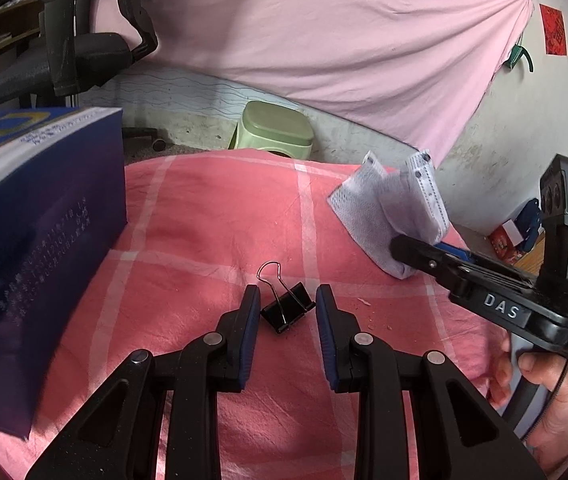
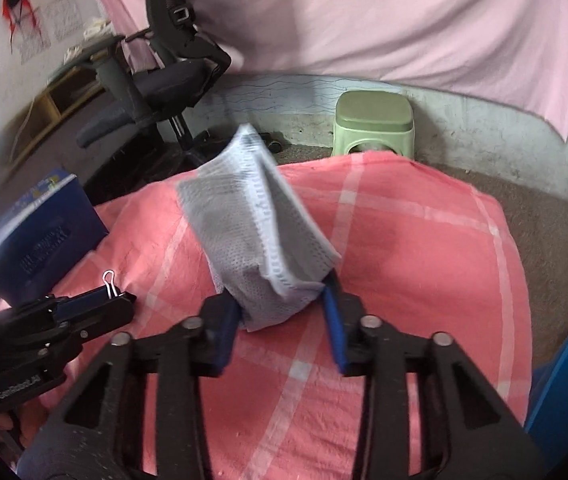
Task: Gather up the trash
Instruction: 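Grasp the black binder clip with the left tool while the right tool grasps the white mask, then carry the clip and mask over the blue bucket with both tools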
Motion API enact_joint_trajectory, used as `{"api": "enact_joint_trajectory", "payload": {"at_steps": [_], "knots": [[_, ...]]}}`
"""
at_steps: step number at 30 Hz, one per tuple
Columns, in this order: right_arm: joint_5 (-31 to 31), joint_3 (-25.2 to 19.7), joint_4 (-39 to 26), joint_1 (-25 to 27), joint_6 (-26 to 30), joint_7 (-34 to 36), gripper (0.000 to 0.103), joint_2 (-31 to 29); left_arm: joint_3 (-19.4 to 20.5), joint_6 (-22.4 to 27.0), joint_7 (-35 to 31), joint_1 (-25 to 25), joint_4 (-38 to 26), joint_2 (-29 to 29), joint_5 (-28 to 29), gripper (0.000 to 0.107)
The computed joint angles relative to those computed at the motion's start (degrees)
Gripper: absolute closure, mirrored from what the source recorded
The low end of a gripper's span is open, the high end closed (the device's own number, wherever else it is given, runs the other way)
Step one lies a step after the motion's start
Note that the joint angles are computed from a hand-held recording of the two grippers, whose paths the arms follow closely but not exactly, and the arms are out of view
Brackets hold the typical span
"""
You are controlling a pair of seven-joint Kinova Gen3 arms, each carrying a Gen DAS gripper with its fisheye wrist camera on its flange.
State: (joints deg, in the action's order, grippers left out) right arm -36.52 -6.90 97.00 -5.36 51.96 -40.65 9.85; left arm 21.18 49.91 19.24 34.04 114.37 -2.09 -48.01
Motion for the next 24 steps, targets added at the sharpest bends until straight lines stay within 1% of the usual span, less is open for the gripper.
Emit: {"api": "enact_joint_trajectory", "payload": {"at_steps": [2,5,8,11,14,16,20,24], "knots": [[-0.9,0.3,0.6,0.8,1.0,0.2,0.056,-0.6,0.8,1.8,0.6,0.9,-0.8,0.4,-0.6,0.084],[-2.3,1.2,3.6,1.9,1.2,1.8,0.058,-3.5,1.9,4.7,2.1,2.9,-1.9,1.2,-2.2,0.084],[-4.8,3.0,6.3,3.0,2.3,3.4,0.060,-6.2,2.8,7.4,5.6,5.5,-2.5,2.1,-4.8,0.084],[-9.1,6.1,9.8,5.2,4.1,6.5,0.061,-9.6,3.7,10.6,10.0,8.9,-3.5,3.1,-8.2,0.084],[-13.7,9.6,12.6,7.3,5.7,9.9,0.061,-12.3,4.3,15.3,13.0,12.9,-5.5,5.0,-12.1,0.084],[-16.6,11.9,14.5,8.5,6.8,12.0,0.061,-14.0,4.3,19.0,14.6,15.9,-7.2,6.6,-15.2,0.084],[-20.8,15.9,16.6,10.7,9.9,13.1,0.061,-17.0,3.2,26.5,15.4,22.4,-11.3,10.4,-21.1,0.084],[-23.5,19.1,17.1,12.3,11.3,14.3,0.061,-19.8,1.5,30.3,13.8,26.6,-14.9,12.5,-24.6,0.084]]}}
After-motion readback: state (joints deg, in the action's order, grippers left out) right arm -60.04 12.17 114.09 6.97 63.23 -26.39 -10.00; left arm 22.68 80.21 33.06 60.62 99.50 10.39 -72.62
